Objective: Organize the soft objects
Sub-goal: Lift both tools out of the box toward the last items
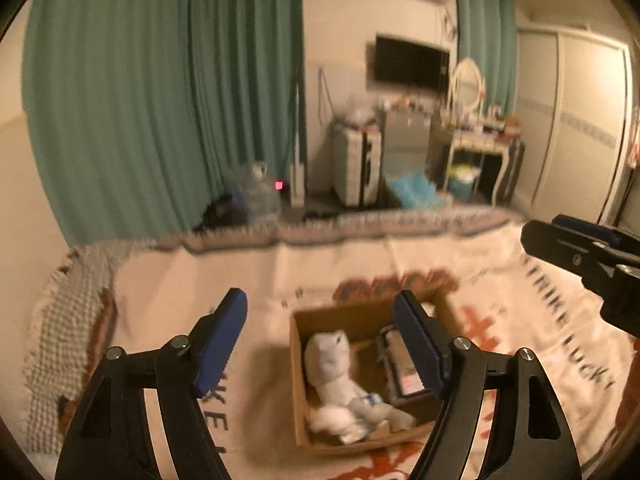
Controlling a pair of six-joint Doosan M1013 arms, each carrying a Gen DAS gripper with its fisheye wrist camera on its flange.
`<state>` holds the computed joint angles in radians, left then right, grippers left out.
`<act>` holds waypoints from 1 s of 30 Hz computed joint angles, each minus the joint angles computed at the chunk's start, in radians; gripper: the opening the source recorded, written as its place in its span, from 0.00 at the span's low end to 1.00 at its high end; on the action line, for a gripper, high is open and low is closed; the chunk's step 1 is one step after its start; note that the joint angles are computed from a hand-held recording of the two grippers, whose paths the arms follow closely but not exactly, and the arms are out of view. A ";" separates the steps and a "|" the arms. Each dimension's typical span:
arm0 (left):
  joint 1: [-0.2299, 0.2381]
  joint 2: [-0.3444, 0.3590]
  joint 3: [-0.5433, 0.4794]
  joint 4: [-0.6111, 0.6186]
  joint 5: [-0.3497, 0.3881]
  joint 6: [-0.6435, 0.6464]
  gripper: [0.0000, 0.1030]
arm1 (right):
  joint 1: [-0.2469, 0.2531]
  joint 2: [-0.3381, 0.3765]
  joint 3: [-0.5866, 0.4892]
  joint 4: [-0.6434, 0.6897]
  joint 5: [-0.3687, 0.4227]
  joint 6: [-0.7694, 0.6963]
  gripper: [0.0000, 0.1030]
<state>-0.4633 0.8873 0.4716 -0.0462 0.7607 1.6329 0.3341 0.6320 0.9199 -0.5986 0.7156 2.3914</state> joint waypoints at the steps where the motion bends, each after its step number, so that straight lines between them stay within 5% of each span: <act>1: 0.001 -0.033 0.044 -0.004 -0.036 0.004 0.77 | 0.012 -0.023 0.014 -0.035 -0.003 0.021 0.56; 3: 0.001 -0.118 0.157 0.003 -0.135 0.001 0.91 | 0.031 -0.060 0.034 -0.089 -0.001 0.046 0.57; 6: 0.003 -0.216 0.285 -0.001 -0.247 -0.004 0.91 | 0.067 -0.116 0.071 -0.177 0.007 0.089 0.65; 12: 0.004 -0.344 0.461 0.076 -0.358 -0.106 0.92 | 0.134 -0.198 0.142 -0.285 0.059 0.166 0.91; 15: -0.001 -0.386 0.539 0.125 -0.393 -0.157 0.92 | 0.162 -0.227 0.195 -0.328 0.075 0.209 0.94; 22: -0.018 -0.407 0.651 0.258 -0.419 -0.270 0.93 | 0.175 -0.259 0.334 -0.318 0.023 0.285 1.00; 26: -0.017 -0.378 0.670 0.225 -0.401 -0.258 0.93 | 0.155 -0.237 0.375 -0.278 0.002 0.307 1.00; 30: -0.017 -0.314 0.639 0.194 -0.320 -0.233 0.93 | 0.111 -0.206 0.422 -0.202 -0.079 0.312 1.00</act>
